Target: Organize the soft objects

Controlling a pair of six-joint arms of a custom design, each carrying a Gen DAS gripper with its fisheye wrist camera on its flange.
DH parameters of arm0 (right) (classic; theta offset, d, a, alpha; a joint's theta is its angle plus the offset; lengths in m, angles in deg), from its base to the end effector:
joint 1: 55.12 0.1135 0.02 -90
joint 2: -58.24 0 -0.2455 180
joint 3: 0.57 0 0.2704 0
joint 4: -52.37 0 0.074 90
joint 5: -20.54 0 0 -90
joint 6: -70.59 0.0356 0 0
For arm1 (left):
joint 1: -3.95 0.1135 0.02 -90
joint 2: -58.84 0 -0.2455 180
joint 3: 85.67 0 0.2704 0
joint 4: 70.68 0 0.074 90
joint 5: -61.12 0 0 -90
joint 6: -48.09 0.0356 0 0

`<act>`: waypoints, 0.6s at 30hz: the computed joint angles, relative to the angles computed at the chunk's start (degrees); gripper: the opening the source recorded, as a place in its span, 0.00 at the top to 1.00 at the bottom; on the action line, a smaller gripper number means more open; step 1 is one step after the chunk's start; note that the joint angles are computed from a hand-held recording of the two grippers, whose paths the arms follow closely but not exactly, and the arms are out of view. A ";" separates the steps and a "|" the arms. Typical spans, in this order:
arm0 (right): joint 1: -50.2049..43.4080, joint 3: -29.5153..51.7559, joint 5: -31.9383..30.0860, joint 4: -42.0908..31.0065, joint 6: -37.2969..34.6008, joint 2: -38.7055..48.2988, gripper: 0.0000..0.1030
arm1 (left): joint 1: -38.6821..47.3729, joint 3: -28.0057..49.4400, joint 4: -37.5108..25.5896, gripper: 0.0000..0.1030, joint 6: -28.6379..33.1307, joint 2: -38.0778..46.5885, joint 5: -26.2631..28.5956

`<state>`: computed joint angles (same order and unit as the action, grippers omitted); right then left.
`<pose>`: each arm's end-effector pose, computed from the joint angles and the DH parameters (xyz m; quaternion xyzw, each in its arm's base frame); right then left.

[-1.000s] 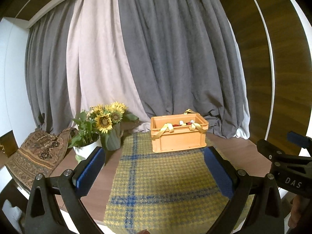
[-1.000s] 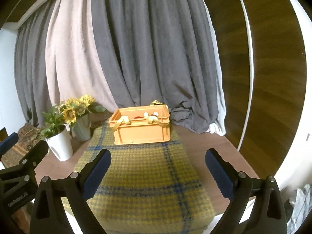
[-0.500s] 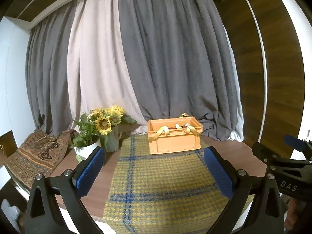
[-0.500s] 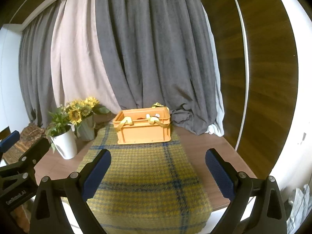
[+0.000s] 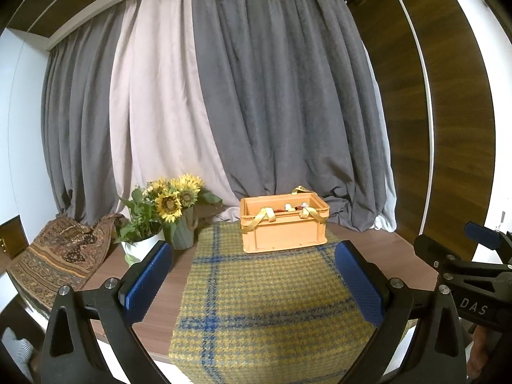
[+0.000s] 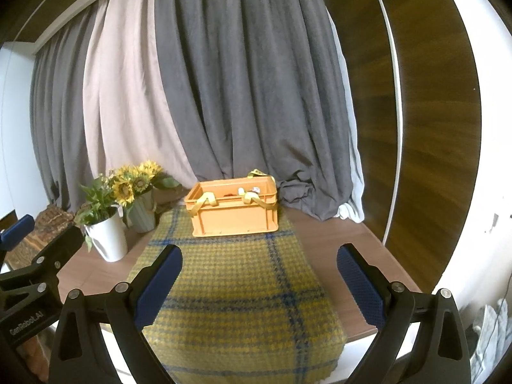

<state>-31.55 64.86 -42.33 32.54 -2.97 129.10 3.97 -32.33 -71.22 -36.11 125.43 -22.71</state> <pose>0.2854 0.1068 0.2747 0.0743 0.8273 -0.0081 0.5568 0.2919 -0.0037 0.2507 0.0728 0.7831 -0.0110 0.6176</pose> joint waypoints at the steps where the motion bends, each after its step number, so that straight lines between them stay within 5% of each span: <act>1: 0.02 0.07 0.05 -0.08 0.02 0.05 0.04 | -0.03 -0.08 0.03 0.00 -0.02 -0.09 -0.11; 18: 0.05 -0.22 0.10 -0.39 0.25 -0.45 0.04 | 0.96 -0.32 -1.01 0.00 0.42 -1.44 1.08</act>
